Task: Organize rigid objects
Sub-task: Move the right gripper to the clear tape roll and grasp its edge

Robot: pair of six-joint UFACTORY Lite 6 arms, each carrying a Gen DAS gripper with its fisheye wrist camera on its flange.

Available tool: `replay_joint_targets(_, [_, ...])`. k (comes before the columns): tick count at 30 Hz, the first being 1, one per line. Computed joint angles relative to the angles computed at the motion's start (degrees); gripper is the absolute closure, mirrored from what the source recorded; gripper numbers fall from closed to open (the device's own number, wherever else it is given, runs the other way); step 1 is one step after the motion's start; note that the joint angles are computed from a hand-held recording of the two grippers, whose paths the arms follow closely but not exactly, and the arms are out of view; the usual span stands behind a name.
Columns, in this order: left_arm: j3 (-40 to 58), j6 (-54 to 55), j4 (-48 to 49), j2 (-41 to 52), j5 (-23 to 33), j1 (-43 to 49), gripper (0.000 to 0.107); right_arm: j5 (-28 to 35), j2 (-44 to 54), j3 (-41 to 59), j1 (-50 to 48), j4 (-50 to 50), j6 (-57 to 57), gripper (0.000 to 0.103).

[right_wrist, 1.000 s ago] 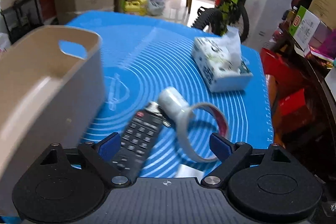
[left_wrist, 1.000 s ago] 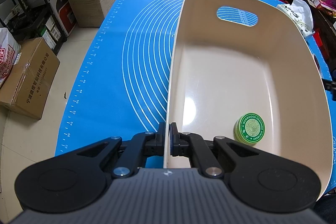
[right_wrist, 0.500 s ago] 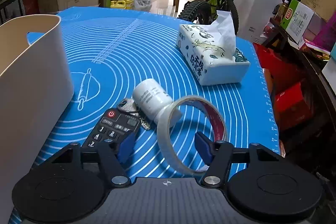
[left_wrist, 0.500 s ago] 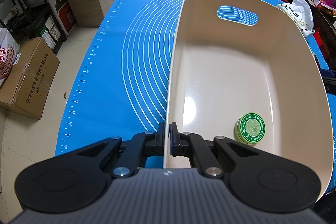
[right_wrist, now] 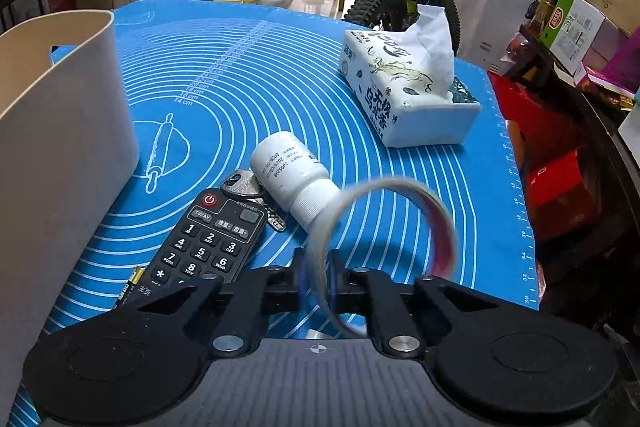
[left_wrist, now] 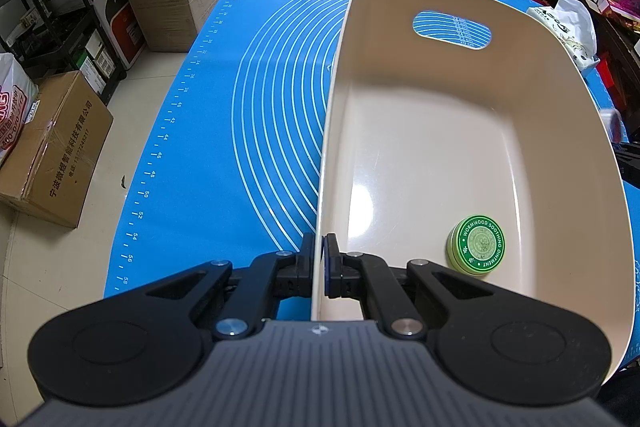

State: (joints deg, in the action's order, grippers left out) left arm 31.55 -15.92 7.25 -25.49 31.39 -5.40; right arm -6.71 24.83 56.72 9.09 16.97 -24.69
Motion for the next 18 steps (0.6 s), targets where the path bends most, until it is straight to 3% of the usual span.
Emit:
replay_joint_targets(9, [0.0,0.1,0.0,0.0,0.0,0.1,0.102,-1.0,-5.1,-3.7,0.0,7.5,-6.8,0.087])
replay_joint_targets(18, [0.2,-0.6,0.2,0.1,0.1,-0.2,0.102,-3.3,-15.9,-8.3,4.0,40.7,-39.3,0.087])
